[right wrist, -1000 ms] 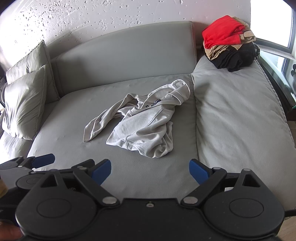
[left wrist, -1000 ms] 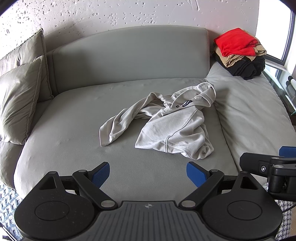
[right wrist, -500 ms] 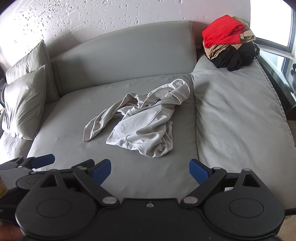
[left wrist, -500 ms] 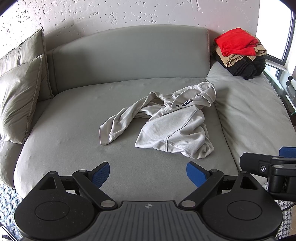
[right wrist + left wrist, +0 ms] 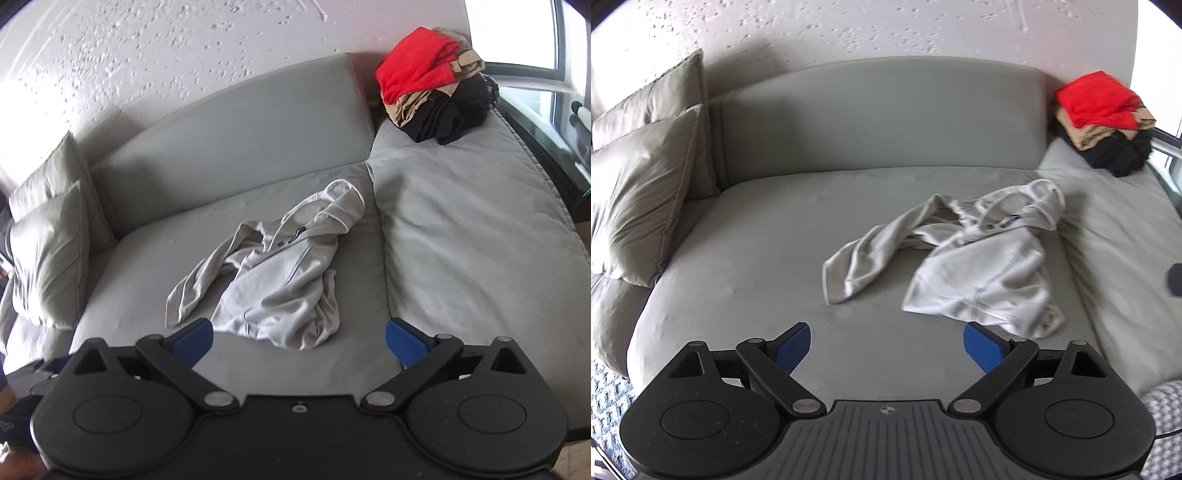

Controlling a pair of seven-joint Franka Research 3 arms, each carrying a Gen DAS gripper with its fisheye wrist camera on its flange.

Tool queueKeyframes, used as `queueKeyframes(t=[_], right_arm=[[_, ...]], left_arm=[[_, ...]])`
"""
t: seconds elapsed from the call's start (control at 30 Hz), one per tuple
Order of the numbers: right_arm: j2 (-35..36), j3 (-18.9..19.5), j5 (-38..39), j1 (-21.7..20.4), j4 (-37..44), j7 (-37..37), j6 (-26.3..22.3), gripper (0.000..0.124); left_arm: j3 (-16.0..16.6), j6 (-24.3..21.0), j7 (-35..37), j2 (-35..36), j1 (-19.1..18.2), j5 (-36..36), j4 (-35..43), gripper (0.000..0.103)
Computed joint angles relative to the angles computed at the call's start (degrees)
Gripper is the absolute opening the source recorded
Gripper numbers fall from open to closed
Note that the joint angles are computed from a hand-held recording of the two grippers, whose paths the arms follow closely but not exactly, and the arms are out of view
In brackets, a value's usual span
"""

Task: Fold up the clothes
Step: 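Reach the right gripper into the sweatshirt body and close on the fabric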

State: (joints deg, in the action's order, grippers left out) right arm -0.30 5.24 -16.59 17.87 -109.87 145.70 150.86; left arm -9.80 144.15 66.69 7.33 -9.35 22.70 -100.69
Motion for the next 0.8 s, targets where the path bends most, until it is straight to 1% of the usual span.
queueKeyframes(t=[0.03, 0.1, 0.13, 0.17, 0.23, 0.27, 0.3, 0.33, 0.37, 0.4, 0.47, 0.5, 0.53, 0.57, 0.63, 0.7, 0.77, 0.8], right_arm=[[0.45, -0.23, 0.94, -0.2, -0.3, -0.08, 1.29, 0.101], [1.54, -0.73, 3.31, -0.54, -0.78, -0.31, 3.81, 0.101], [2.09, -1.02, 4.37, -0.69, -1.08, -0.24, 5.28, 0.101], [2.73, -1.32, 5.57, -0.84, -1.27, -0.43, 6.67, 0.101], [4.34, -1.91, 7.97, -1.07, -1.07, -1.4, 8.76, 0.099], [5.34, -2.24, 8.97, -1.13, -0.57, -2.13, 9.35, 0.098], [6.36, -2.57, 10.04, -1.18, -0.04, -2.92, 9.9, 0.094], [7.62, -2.86, 11.24, -1.24, 0.86, -3.9, 10.26, 0.085], [9.0, -3.19, 12.31, -1.23, 1.92, -4.74, 10.55, 0.08], [10.53, -3.57, 13.48, -1.26, 3.19, -5.46, 10.71, 0.071], [13.74, -4.29, 16.01, -1.38, 6.04, -6.9, 10.83, 0.064], [15.45, -4.82, 16.99, -1.38, 7.55, -7.24, 11.03, 0.059], [17.21, -5.39, 17.91, -1.38, 9.15, -7.46, 11.25, 0.057], [19.01, -5.9, 18.84, -1.43, 10.83, -7.69, 11.41, 0.055], [22.78, -5.99, 21.82, -2.36, 14.35, -9.22, 11.58, 0.054], [26.49, -5.7, 25.21, -3.46, 17.77, -10.52, 11.87, 0.054], [29.96, -5.48, 28.46, -4.37, 20.65, -11.12, 12.99, 0.054], [31.68, -5.52, 29.86, -4.69, 22.11, -11.07, 13.51, 0.054]], left_arm=[[0.12, -0.05, 0.1, 0.74, 0.15, -0.2, 0.39, 0.083], [0.29, -0.17, 0.6, 2.46, 0.44, -0.79, 1.43, 0.079], [0.19, 0.72, 1.82, 3.33, 0.82, -1.89, 1.75, 0.075], [0.04, 1.72, 3.21, 4.19, 1.24, -3.14, 2.04, 0.067], [-0.57, 3.23, 6.05, 6.31, 2.25, -7.1, 3.55, 0.055], [-0.89, 3.81, 7.27, 7.5, 2.66, -8.98, 4.58, 0.052], [-1.26, 4.32, 8.47, 8.72, 3.06, -10.83, 5.69, 0.049], [-1.5, 4.89, 9.31, 10.04, 3.26, -12.14, 6.89, 0.047], [-1.58, 5.31, 9.82, 11.42, 3.26, -12.89, 8.22, 0.044], [-1.45, 5.2, 9.92, 12.87, 2.99, -13.05, 9.84, 0.042], [-1.29, 4.56, 10.11, 15.83, 2.49, -13.23, 13.34, 0.041], [-1.68, 4.14, 10.95, 17.5, 2.62, -13.98, 15.34, 0.041], [-1.92, 3.68, 11.62, 19.01, 2.62, -14.51, 17.19, 0.042], [-1.61, 3.45, 11.4, 20.23, 2.21, -14.33, 18.67, 0.042], [0.23, 3.6, 8.92, 22.35, 0.35, -11.96, 21.13, 0.042], [-0.2, 1.84, 9.24, 24.83, 0.3, -12.15, 24.47, 0.042], [0.14, -0.45, 7.54, 27.11, -0.2, -12.57, 27.73, 0.041], [-0.28, -1.72, 7.16, 28.14, 0.03, -13.52, 29.25, 0.041]])
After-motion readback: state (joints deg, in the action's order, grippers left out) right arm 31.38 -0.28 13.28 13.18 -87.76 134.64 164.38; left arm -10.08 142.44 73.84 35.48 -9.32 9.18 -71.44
